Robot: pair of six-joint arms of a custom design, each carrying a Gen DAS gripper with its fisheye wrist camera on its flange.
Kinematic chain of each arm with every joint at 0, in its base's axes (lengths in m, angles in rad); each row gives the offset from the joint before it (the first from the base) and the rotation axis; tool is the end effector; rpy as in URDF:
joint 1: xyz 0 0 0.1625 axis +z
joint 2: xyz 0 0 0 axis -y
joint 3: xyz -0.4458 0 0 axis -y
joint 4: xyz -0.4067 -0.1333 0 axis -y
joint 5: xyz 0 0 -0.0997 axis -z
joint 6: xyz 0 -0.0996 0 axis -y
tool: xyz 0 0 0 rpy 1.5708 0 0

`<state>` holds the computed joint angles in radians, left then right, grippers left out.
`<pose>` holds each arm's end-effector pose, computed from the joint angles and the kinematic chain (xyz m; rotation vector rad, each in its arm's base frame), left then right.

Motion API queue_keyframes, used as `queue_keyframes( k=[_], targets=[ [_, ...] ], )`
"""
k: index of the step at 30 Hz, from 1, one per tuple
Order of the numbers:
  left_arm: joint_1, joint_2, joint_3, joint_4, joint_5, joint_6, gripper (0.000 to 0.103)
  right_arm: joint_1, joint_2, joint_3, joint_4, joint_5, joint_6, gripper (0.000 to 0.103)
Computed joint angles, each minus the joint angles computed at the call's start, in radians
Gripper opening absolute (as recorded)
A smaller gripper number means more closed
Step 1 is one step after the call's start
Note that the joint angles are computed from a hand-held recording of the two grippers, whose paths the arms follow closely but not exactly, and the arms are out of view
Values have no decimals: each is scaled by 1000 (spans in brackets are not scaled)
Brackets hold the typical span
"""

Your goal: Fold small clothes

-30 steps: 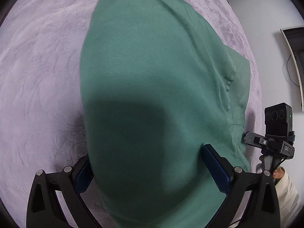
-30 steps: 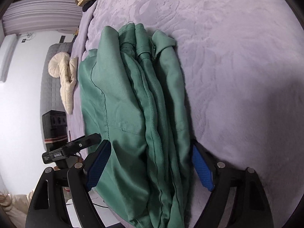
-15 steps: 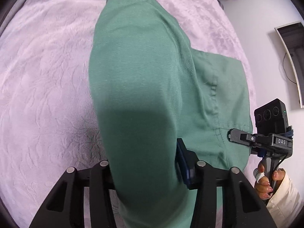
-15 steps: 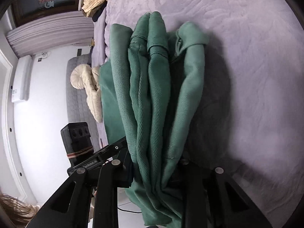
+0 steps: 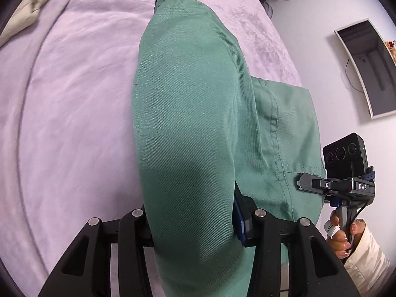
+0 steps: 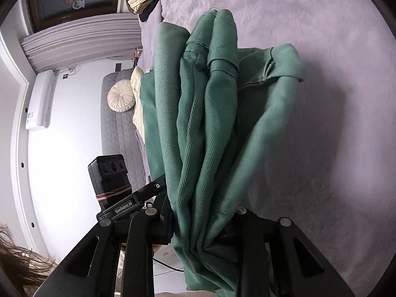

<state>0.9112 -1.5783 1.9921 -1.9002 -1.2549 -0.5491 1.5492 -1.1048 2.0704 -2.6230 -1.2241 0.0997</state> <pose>-0.1523 -0.4645 0.3420 0.1753 2.8246 -0.1578 0.1555 -0.5426 0.1416 0.1480 2.7863 -0.1017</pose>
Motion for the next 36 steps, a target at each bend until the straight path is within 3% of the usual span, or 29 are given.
queue_keyframes(
  k=[3,5,8,10,13,15,17,18,19,20,22,23,25,29,32,33,36],
  targets=[
    [6,-69,30,89,20,-19,47,-10,35,31,-48,8,27,28],
    [16,-102,62,147,57,-35,47,-7,71,58,-91,-38,48,30],
    [42,-126,89,200,81,-83,51,35,102,39,-71,-246,113,35],
    [38,-158,89,178,88,-82,50,91,87,27,-70,-390,130,59],
    [9,-184,69,162,168,-48,51,172,42,25,-115,-588,96,61],
    [11,-168,45,136,225,-31,51,192,31,15,-162,-597,81,60],
    [38,-107,18,91,259,-11,51,196,55,-30,-130,-552,121,58],
    [46,-82,16,67,283,-1,51,201,81,-54,-121,-555,113,48],
    [52,-58,15,60,318,8,51,210,118,-86,-102,-570,90,18],
    [64,-45,10,71,347,15,51,232,153,-110,-83,-609,84,4],
    [83,-16,23,54,376,17,51,254,215,-159,-43,-728,57,3],
    [95,-9,23,55,383,17,51,242,226,-161,-45,-744,50,3],
    [110,7,22,24,384,20,58,212,243,-174,-54,-720,67,3],
    [94,-13,11,82,410,-3,59,187,189,-109,-104,-660,79,1],
    [47,-78,21,177,414,-19,59,218,132,-76,-87,-679,107,3],
    [26,-106,27,210,406,-21,59,230,113,-64,-81,-672,106,9],
    [-43,-188,49,318,348,-45,59,273,50,-11,-60,-620,99,9]
  ],
)
